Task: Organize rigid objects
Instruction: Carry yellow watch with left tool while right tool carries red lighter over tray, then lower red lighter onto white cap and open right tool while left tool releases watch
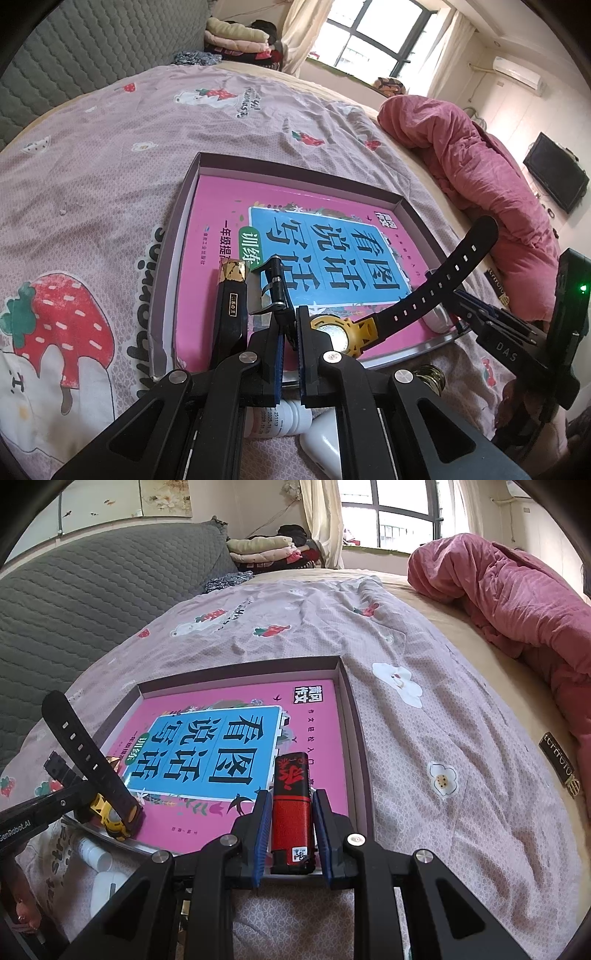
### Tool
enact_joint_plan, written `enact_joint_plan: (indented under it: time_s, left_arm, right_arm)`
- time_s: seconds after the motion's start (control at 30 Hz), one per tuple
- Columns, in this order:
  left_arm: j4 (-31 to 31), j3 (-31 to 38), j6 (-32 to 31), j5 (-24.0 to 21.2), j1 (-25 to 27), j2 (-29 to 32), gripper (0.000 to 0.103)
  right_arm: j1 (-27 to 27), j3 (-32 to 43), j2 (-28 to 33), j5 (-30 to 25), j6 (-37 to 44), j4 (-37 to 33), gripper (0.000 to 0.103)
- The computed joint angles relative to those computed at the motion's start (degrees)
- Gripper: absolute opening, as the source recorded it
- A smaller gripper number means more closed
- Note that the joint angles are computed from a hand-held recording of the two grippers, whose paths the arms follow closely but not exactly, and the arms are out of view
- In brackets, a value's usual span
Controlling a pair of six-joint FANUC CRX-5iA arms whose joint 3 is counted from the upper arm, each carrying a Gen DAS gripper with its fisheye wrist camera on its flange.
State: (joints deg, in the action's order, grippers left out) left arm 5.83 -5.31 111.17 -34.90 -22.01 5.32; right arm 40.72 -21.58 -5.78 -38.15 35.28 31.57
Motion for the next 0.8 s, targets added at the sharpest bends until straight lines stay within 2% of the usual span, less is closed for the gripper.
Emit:
enact_joint_plan:
  time_s: [0.27,0.8]
  left_arm:
    - [-2.48,1.40,0.83,-1.30,-0.52,0.37,0.008]
    - [-2.92,1.38,1.68,-1.48,-0.31,0.00,0.010]
  right_arm:
    - [-0.12,-0.50,-0.42,0.81,-0.43,0.46,0.023]
    - [0.23,-3.08,-1.43,2.68,-4.96,7.09,0.025]
